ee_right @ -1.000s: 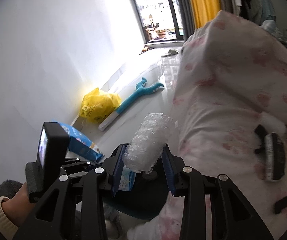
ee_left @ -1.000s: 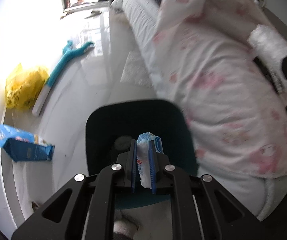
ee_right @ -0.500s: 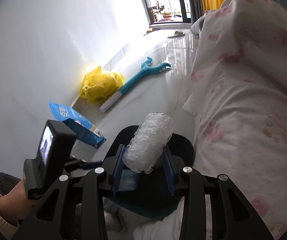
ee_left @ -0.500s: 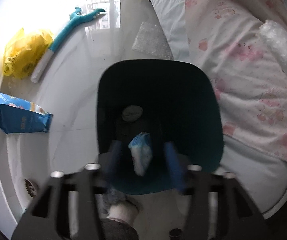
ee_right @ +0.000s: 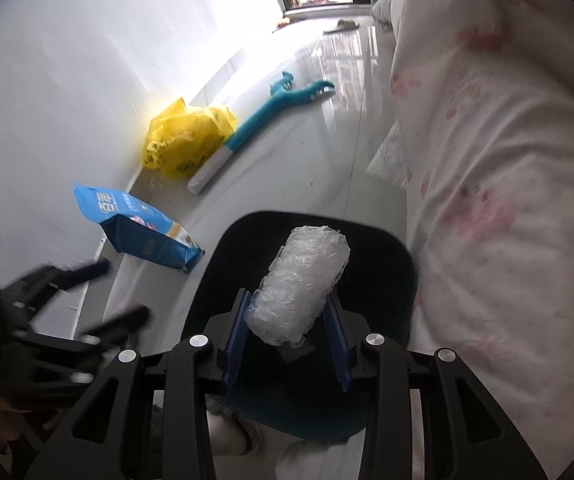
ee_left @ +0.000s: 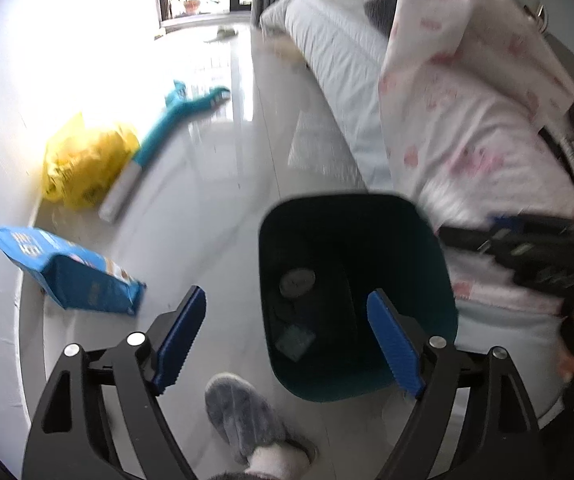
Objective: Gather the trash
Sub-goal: 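Open the left tool over the bin while the right tool holds the bubble wrap, then open the right tool to drop the bubble-wrap roll into the bin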
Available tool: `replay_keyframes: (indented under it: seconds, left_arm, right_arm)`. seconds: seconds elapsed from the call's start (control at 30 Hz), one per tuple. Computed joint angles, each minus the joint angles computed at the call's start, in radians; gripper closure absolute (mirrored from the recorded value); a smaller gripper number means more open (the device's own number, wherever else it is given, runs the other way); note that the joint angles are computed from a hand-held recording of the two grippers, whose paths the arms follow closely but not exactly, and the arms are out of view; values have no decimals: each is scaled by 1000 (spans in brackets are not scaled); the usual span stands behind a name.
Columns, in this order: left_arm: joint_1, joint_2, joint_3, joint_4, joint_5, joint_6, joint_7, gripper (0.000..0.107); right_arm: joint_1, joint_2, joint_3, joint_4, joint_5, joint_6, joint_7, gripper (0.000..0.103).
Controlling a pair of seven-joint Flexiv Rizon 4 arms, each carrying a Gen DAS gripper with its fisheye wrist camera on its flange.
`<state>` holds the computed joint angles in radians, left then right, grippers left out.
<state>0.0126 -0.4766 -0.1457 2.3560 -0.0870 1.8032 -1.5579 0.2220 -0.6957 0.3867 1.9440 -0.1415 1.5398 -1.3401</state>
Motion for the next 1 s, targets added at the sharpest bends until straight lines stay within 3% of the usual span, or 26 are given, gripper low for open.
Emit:
replay_keyframes:
  seconds: [0.2,0.4,0.53,0.63,0.7,0.87,1.0]
  left_arm:
    - [96,50,-57,53,82,148,-55,18]
    - [166,83,-85,67,173,204,-138,16]
    - [159,108,-64,74,203,244,-182,14]
    - [109,121,-18,69,190,271,-195,13]
    - [95,129,-2,67,189,280,-203,13]
    - [-34,162,95,75,107,339,-143,12]
    - [-12,189,68,68,131,360,-187,11]
  right_arm:
    - [51,-39,-38,-36,-10,-52,19,65]
    - [86,-70,-54,-64,-17,-97,16,65]
    - [93,-85,-51,-81,-15,-133,5,63]
    - [109,-94,-63,-89,-12,-149,5,62]
    - [113,-99,-65,-94,-8,-156,4,54]
    - [116,-94,-67,-89,2,-148,4,45]
    - [95,-66,-47,-64,10,-112,-18,38]
